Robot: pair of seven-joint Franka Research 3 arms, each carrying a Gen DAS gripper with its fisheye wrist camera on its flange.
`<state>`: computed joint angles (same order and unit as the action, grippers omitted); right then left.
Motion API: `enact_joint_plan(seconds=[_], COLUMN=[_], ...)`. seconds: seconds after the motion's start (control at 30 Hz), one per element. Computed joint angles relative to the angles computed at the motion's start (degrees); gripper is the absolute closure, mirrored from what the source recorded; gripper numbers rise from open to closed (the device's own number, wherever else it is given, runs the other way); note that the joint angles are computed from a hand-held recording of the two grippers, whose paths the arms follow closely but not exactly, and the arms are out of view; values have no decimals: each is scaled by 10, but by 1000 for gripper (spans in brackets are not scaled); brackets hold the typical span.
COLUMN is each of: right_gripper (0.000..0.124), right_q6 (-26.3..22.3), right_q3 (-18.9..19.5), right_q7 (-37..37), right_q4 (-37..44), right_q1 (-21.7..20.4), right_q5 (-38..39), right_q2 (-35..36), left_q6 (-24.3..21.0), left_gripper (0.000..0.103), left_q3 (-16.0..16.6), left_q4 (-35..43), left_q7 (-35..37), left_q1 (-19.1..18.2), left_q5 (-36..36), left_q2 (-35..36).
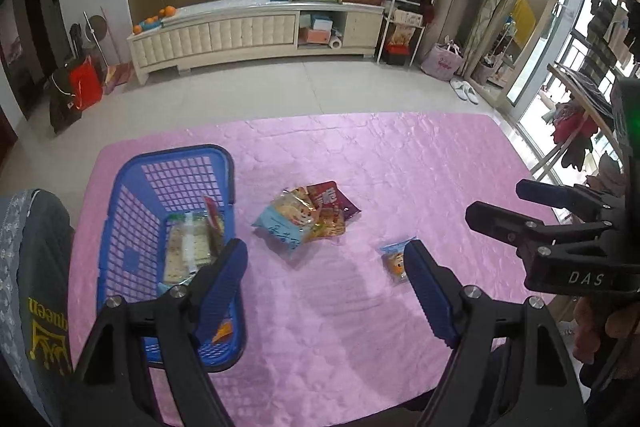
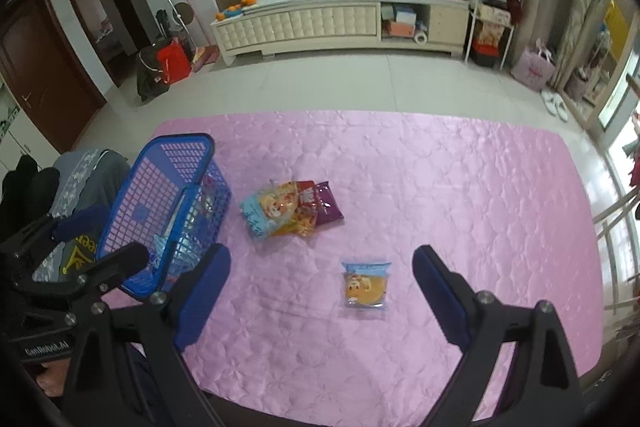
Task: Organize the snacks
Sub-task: 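Grasp the light-blue cartoon bag with the left gripper and lift it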
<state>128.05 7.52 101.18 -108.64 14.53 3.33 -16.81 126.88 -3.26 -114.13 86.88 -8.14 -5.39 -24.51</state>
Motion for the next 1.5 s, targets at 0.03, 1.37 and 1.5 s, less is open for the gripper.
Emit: enact_joint_plan(seconds=[0.03,1.37,1.5], right_gripper=[29,29,29], right_q6=[0,-25,-24], right_q3=[-4,-54,-53], right_q7=[-4,-120,-117], right_q4=[1,177,182], right_q1=[1,-15,-13], right_q5=[7,103,106], right_q2=[3,284,294], left_q6=[-5,34,33], left_gripper=[24,24,24], left_q3=[-4,-42,-42], left_q4=[7,115,122], left_q7=[-8,-278,-300], left_q1=[0,61,65], left_q5=[1,26,34], left_q2=[8,294,305])
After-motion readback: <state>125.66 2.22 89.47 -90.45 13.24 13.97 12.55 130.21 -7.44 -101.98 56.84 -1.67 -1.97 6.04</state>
